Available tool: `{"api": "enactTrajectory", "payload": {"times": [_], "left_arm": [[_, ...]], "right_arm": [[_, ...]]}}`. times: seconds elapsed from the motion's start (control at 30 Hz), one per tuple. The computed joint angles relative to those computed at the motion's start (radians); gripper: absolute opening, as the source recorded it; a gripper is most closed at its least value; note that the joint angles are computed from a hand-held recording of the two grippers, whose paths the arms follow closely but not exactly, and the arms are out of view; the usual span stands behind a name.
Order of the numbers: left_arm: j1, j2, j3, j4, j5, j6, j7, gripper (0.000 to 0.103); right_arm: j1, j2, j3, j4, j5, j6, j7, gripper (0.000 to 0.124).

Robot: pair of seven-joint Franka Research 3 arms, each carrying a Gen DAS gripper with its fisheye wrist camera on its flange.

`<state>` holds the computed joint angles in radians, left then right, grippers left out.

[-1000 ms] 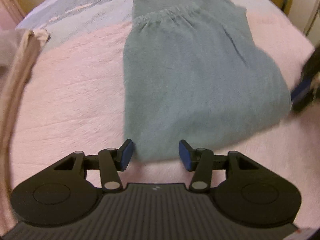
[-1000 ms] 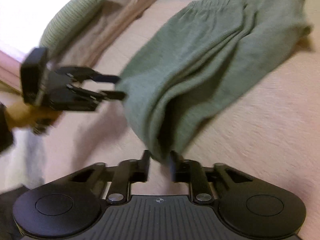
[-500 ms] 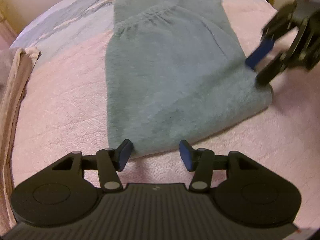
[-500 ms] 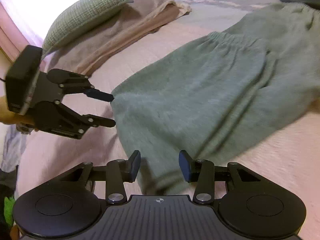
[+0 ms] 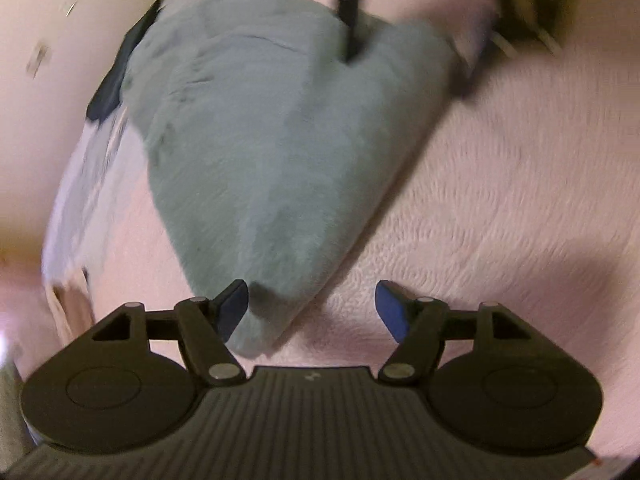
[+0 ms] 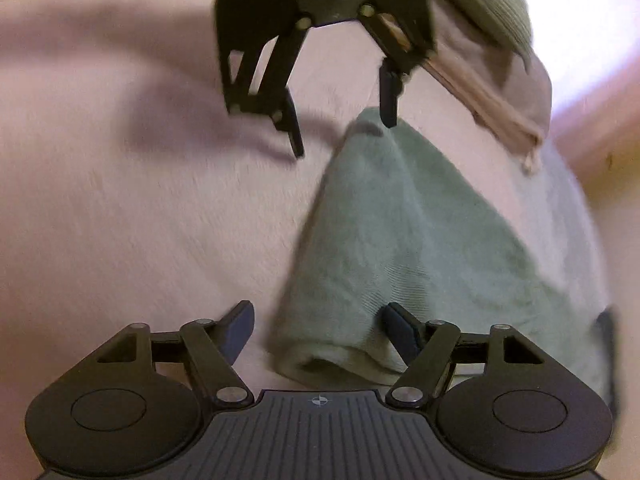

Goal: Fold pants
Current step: 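Grasp the sweatpants bundle ends with both grippers and lift it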

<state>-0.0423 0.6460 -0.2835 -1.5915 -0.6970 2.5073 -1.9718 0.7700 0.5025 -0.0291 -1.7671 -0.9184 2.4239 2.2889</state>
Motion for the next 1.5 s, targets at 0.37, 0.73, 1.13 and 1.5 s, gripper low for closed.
{"api": "enactTrajectory", "payload": {"times": [0.37, 0.73, 1.13, 1.5], "left_arm": [[-0.027, 0.058, -0.022, 0.085, -0.030, 0.052, 0.105, 0.016], [0.054, -0.211, 0.031, -0.055, -0.018, -0.189, -0.027, 0.011], [0.156, -0.581, 0.231, -0.381, 0.200, -0.311, -0.085, 0.011], [0.024, -0.504, 0.146, -0.057, 0.341, -0.480, -0.472, 0.011]], "right_arm": [[-0.050, -0.135, 0.024, -0.091, -0.001, 0.062, 0.193, 0.017], [-0.076, -0.304, 0.134, -0.126, 0.157, 0.027, 0.179, 0.016], [0.026, -0.177, 0.232, 0.037, 0.475, 0.244, 0.083, 0.016], [0.007, -0.448, 0.104, -0.247, 0.455, 0.458, 0.369, 0.016]]}}
